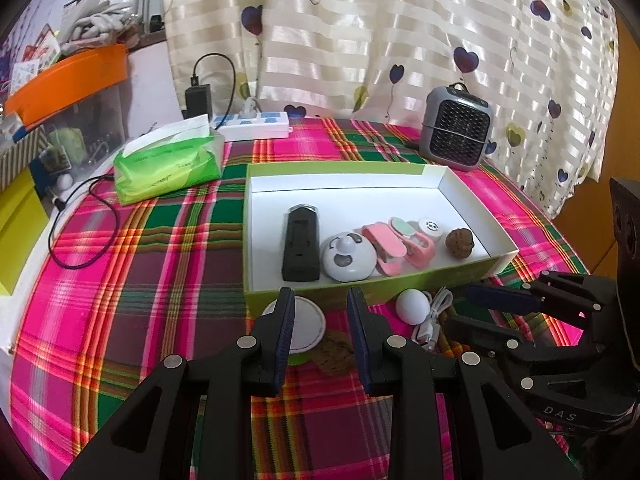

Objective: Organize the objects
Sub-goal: 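Withdraw both tools from the box toward the white cable and ball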

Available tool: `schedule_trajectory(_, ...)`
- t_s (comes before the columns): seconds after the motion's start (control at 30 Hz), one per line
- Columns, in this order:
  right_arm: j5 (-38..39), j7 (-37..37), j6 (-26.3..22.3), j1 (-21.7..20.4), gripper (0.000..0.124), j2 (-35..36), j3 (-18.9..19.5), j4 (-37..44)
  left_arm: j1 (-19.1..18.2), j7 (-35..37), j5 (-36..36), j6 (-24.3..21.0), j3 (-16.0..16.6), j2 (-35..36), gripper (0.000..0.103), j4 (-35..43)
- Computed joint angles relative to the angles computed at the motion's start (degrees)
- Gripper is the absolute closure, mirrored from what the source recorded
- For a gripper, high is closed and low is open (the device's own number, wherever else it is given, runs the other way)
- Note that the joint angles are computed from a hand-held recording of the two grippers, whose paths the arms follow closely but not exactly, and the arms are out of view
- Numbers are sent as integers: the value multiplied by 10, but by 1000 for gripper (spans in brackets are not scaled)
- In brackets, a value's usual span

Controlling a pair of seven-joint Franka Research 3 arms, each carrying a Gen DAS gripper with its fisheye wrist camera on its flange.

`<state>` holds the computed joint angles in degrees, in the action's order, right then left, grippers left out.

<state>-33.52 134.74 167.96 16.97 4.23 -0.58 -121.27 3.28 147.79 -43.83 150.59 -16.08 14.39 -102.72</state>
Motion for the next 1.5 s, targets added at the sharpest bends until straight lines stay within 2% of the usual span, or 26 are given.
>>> schedule_trajectory(0.27, -66, 40, -36, 13, 90, 6, 1, 20, 7, -7, -7, 6, 1, 5, 78, 9)
schedule_trajectory(0.57, -82, 64, -89, 28, 90, 27, 1, 56, 14, -31, -2, 11, 0, 15, 78, 23)
schedule_trajectory(0.73, -108, 83, -80, 32, 90, 26, -1, 56, 17, -39, 5, 10, -2, 19, 78, 26)
schedule_trajectory(0.97, -40, 22, -83, 23, 90, 28, 4, 52, 20, -39, 8, 7, -6, 19, 78, 25)
schedule_trajectory(1.5, 115, -164, -47, 4, 90, -2, 22, 6, 21, 4, -30, -17, -5, 8, 78, 17)
